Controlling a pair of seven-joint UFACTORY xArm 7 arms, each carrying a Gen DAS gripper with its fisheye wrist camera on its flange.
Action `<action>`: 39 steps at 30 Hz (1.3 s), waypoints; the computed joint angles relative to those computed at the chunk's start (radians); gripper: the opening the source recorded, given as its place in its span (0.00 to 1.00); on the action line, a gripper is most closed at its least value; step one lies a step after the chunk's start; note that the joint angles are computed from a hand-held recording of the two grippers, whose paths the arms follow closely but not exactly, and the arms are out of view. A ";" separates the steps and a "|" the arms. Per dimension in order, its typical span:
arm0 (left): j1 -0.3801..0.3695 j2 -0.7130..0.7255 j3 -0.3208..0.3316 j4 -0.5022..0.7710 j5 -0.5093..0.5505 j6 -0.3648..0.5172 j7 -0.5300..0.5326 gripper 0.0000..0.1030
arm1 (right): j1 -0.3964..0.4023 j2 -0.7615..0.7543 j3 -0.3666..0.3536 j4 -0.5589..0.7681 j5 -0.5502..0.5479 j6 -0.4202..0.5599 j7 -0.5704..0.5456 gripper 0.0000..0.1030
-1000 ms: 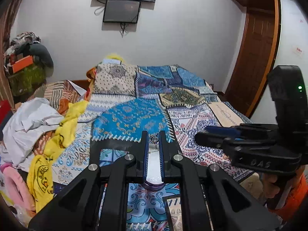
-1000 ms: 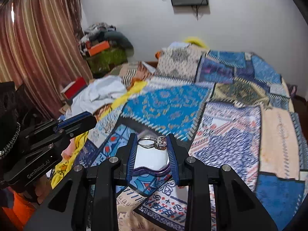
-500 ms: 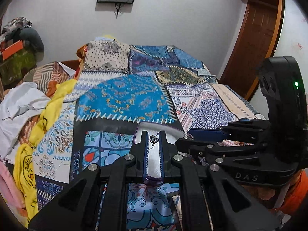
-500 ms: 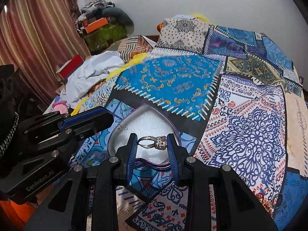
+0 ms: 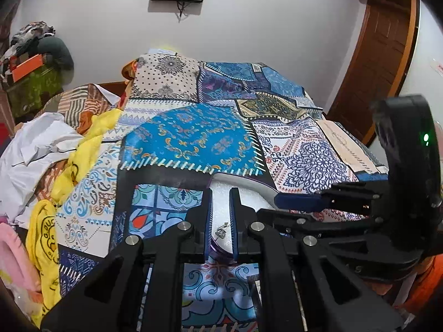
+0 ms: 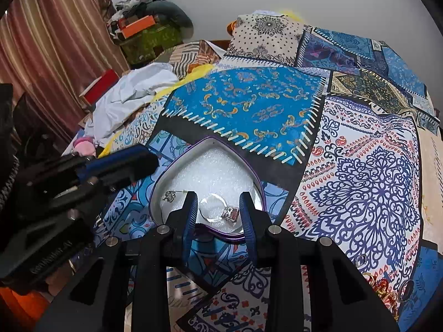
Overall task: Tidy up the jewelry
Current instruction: 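Carry the ring with the right tool into the heart tin while the left tool drops the earring there, then open both tools and lift them away from the heart tin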
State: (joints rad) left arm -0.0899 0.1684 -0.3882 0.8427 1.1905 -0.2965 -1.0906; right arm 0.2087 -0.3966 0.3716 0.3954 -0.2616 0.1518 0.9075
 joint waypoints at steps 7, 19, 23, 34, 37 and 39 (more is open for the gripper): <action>-0.054 -0.091 0.059 -0.049 -0.060 0.001 0.018 0.30 | -0.006 -0.099 0.021 -0.014 -0.009 0.048 0.022 0.28; -0.237 -0.260 0.179 -0.135 -0.211 0.013 0.083 0.61 | -0.005 -0.528 0.085 -0.081 -0.052 0.315 0.089 0.50; -0.285 -0.301 0.178 -0.155 -0.278 0.045 0.116 0.70 | 0.030 -0.680 0.086 -0.117 -0.050 0.425 0.097 0.57; -0.270 -0.334 0.002 -0.157 -0.505 0.116 0.237 0.82 | 0.133 -1.019 0.073 -0.213 -0.029 0.721 0.076 0.57; -0.315 -0.308 0.007 -0.135 -0.541 0.147 0.263 0.83 | 0.167 -1.106 0.069 -0.241 -0.011 0.795 0.067 0.57; -0.301 -0.288 -0.030 -0.119 -0.561 0.171 0.280 0.82 | 0.189 -1.161 0.072 -0.258 -0.001 0.845 0.061 0.57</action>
State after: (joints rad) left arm -0.3913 -0.1200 -0.4179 0.7236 0.6295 -0.1257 -0.8101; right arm 0.3980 -1.5575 0.4437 0.1369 -0.2629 0.9972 0.9684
